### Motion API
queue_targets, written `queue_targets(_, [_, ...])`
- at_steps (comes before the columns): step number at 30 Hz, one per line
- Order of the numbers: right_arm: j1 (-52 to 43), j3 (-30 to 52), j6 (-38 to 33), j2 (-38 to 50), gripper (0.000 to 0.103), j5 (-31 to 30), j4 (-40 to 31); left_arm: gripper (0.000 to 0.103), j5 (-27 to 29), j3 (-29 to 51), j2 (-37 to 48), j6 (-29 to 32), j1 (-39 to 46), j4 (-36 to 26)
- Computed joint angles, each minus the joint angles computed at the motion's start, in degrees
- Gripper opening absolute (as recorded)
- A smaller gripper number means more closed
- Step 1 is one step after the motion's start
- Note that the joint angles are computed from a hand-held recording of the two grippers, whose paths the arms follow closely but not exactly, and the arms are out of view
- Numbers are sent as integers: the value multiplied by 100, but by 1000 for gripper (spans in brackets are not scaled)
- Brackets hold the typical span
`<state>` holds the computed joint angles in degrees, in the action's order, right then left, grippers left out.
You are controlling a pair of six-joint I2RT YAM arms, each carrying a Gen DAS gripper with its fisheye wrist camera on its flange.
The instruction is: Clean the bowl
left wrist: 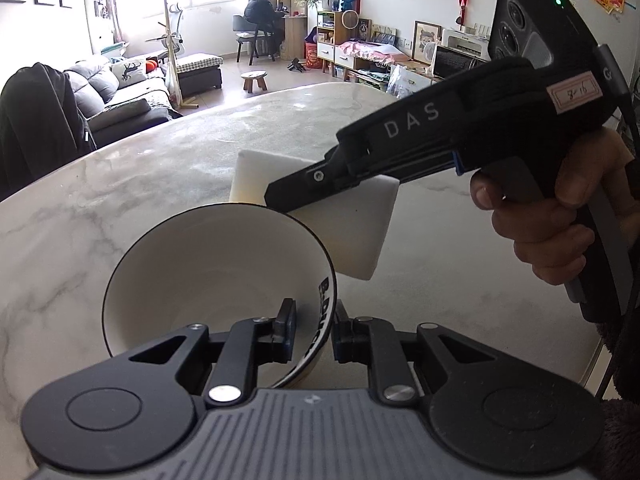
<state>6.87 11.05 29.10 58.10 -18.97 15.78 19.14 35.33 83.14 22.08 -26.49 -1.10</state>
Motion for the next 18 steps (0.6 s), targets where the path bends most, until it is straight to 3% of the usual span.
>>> queue_targets(5, [60,-39,56,211,22,28,99,19,-47,-10,-18,-4,-23,-4])
queue_targets(18, [114,-24,-19,-469,23,156,-260,19,-75,-59,-63,20,7,13])
